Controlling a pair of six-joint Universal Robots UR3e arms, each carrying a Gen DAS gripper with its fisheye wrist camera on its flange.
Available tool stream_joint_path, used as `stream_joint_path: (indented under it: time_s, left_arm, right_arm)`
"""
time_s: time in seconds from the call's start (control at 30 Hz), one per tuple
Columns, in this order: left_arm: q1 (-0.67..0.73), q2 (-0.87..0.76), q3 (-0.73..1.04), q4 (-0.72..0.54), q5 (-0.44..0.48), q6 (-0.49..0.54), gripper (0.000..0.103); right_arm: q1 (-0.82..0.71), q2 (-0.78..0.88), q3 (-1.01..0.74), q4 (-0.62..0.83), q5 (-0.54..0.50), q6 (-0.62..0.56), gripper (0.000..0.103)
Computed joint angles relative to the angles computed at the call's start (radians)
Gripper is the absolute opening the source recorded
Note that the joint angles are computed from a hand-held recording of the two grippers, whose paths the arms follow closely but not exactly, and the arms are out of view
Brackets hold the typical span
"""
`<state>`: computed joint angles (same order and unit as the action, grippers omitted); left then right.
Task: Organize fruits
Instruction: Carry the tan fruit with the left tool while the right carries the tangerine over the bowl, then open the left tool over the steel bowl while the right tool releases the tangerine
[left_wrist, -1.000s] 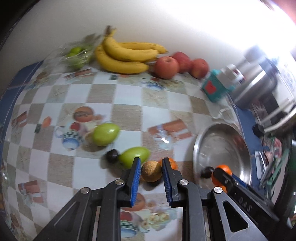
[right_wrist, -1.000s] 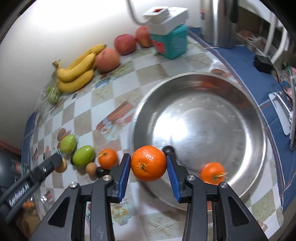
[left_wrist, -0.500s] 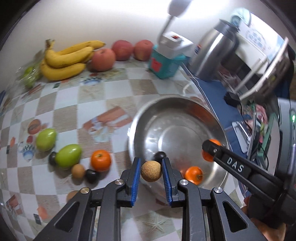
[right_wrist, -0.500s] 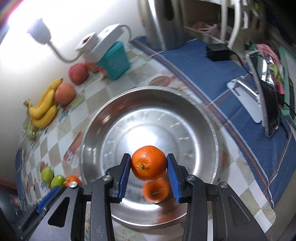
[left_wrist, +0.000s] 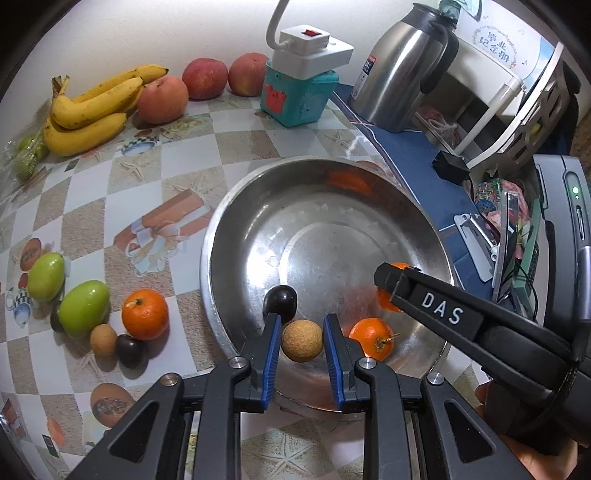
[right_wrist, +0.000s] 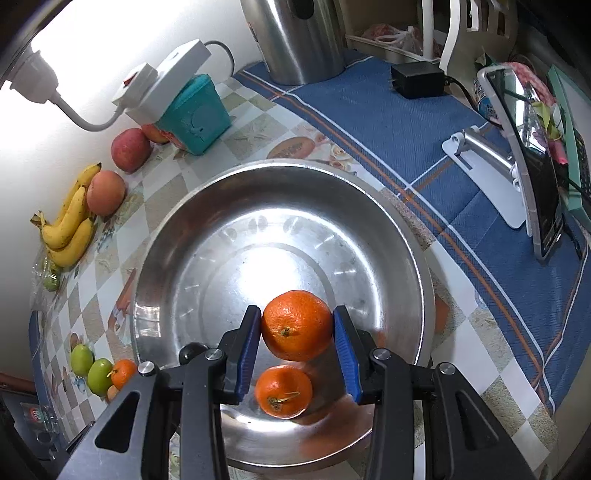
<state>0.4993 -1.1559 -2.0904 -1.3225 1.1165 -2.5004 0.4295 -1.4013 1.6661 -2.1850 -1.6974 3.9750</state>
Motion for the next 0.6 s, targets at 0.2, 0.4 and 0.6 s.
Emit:
stream_joint_path:
  time_s: [0.2, 0.4, 0.6]
  left_arm:
    - [-0.023, -0.031, -0.014, 0.023, 0.022, -0.016, 0.025]
    - [-0.038, -0.041, -0.023, 0.04, 0.042, -0.025, 0.026]
    - [-0.057, -0.054, -0.024, 0.065, 0.049, -0.041, 0.027]
  right_arm:
    - [-0.003, 0.014, -0.006, 0.014, 0.007, -0.002, 0.042]
    - [-0.008, 0.023, -0.013, 0.028, 0.021, -0.007, 0.042]
    - [-0.01, 0.028, -0.012, 0.037, 0.023, -0.006, 0.042]
